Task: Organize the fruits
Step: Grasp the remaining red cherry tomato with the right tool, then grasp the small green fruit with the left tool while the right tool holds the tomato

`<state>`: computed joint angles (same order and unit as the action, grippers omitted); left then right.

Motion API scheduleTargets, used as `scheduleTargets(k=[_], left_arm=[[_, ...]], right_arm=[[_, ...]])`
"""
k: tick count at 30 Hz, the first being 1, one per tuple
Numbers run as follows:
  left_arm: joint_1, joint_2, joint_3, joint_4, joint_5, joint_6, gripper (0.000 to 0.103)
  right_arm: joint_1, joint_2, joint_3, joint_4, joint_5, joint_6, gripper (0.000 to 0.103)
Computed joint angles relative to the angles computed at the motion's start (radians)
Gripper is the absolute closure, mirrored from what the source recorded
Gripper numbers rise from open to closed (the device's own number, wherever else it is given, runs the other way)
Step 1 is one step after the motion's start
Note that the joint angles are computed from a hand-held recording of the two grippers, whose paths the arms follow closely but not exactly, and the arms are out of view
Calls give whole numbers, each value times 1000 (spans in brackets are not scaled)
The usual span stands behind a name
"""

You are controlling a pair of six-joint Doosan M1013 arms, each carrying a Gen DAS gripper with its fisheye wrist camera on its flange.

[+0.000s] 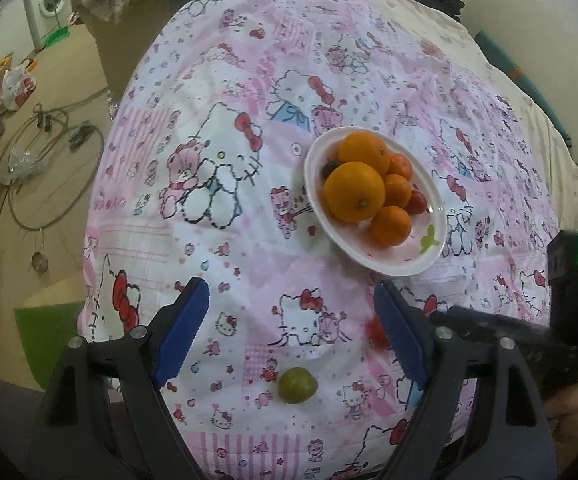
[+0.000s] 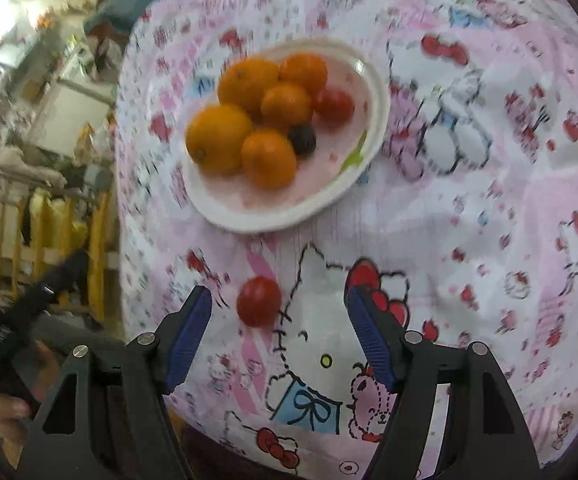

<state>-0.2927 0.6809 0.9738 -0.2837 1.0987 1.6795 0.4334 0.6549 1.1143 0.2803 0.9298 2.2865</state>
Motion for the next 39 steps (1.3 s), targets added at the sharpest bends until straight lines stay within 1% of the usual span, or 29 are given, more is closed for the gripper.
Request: scheduleTargets(k=[4,5,6,7,8,11,12,13,15,17,20,21,24,26,27,30,32,34,37,39], left_arm=[[8,5,-4,-7,11,-17,21],[8,5,-4,-4,14,-16,21],[10,4,-1,-9,16,-7,21],[12,4,1,-20,20,5,21],[14,3,3,-22,25,13,21],[13,-1,15,-13,30,32,21],[13,0,16,-12,42,47,21],[11,2,16,-11,58,62,21],[6,8,14,-4,104,103,21],[-8,16,15,30,159,149,21],[-30,14,35,75,195,216,21],[-37,13,41,91,195,237,22],[-61,2,70,145,177,309,31],[-76,0,83,179,170,334,41],[-81,1,83,195,167,339,43],[-102,-12,111,278,111,339,52],[-106,-12,113,284,112,350,71],[-108,-14,116,286,110,350,79],[-110,-19,120,283,101,355,79],[-104,-23,115,257,102,350,80]], right_arm=[[7,44,-54,34,43,-50,41],[7,52,-64,47,48,-62,42],[8,60,-72,56,56,-67,46],[9,74,-91,58,80,-69,48],[13,89,-112,40,107,-59,49],[17,101,-132,12,124,-55,55],[18,104,-138,11,129,-63,65],[19,106,-143,9,135,-69,68],[19,99,-135,9,125,-69,69],[15,81,-110,12,84,-56,69],[6,44,-62,-1,24,-29,69],[5,34,-48,-5,10,-21,69],[-3,6,-11,-14,-30,2,69],[-6,-10,11,-18,-52,10,69],[-7,-11,10,-21,-53,15,69],[-12,-27,35,-19,-79,24,69],[-14,-35,45,-22,-88,32,69],[-16,-37,49,-20,-94,35,69],[-18,-38,50,-16,-100,34,69],[-20,-42,55,-6,-111,34,69]])
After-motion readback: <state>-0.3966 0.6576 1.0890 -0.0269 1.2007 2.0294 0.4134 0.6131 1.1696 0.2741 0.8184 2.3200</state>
